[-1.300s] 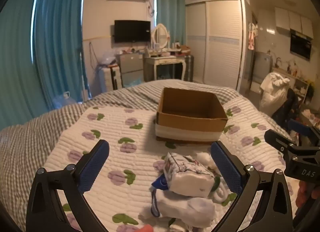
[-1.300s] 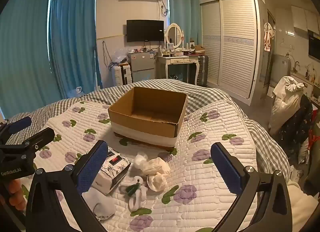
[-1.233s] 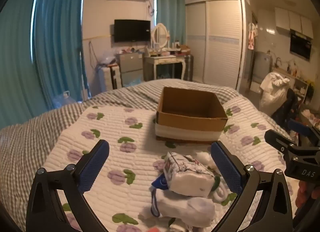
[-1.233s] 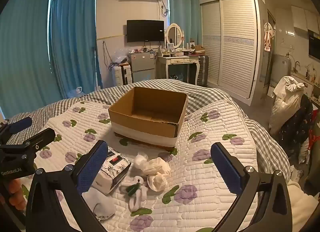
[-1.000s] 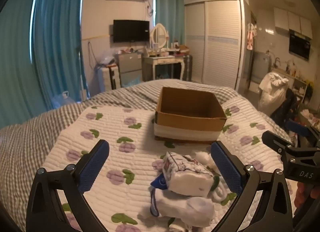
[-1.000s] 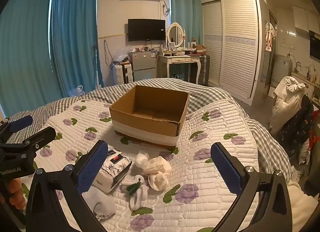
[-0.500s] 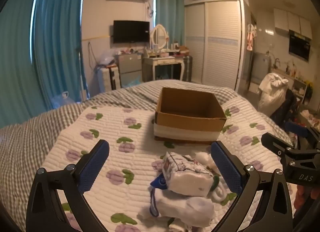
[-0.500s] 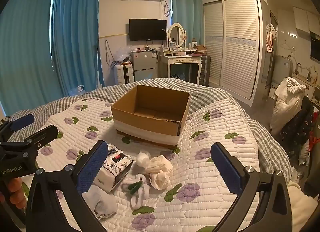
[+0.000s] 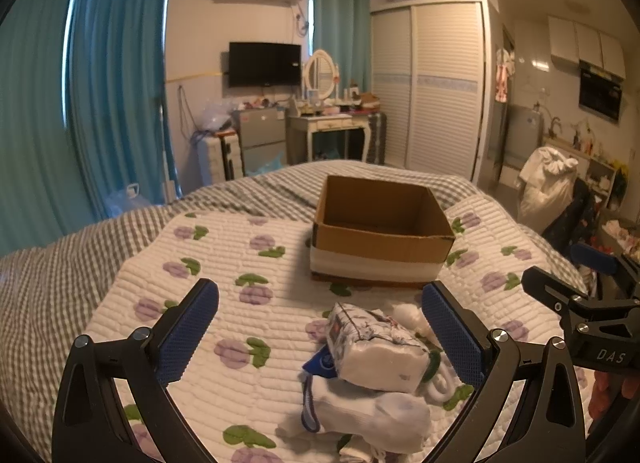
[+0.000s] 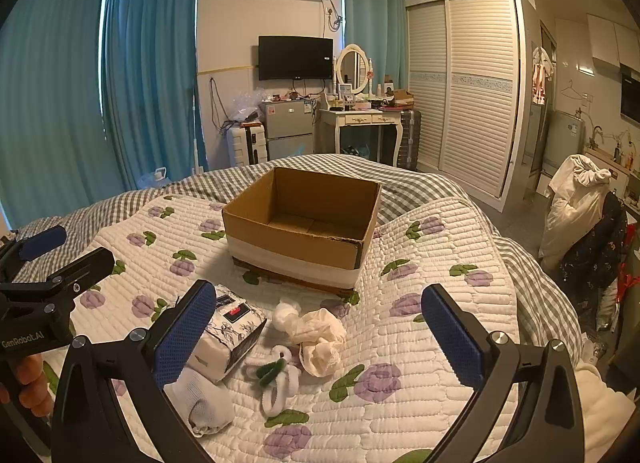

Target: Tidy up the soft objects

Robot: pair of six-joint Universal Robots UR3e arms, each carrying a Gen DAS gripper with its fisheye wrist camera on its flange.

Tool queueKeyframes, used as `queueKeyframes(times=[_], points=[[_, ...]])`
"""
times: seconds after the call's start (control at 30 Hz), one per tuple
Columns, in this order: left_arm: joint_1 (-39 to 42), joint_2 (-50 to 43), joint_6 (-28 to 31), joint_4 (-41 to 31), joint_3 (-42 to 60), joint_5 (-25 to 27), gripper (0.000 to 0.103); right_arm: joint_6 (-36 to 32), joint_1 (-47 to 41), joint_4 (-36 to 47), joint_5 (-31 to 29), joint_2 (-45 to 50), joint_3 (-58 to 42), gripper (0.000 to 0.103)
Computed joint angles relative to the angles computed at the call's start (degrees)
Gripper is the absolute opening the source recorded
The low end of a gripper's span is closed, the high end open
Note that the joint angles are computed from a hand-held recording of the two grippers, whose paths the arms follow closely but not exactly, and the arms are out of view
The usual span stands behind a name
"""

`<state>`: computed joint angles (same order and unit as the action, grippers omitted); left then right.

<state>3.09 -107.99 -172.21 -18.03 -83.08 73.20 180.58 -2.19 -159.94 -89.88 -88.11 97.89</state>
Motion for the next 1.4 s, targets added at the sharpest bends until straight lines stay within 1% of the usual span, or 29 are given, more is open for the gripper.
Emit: queueKeyframes(times=[0.5, 1.4], points=[[0.41, 0.8, 0.35, 1.02, -1.79, 0.06, 0.103, 0.04, 0.15, -0.13, -0.06, 0.08, 0.14, 0.103], [0.18, 0.26, 0.59, 0.07, -0.4, 0.23, 0.103, 0.13, 0.5, 0.26, -0.42, 0.23, -0.42, 0.103]])
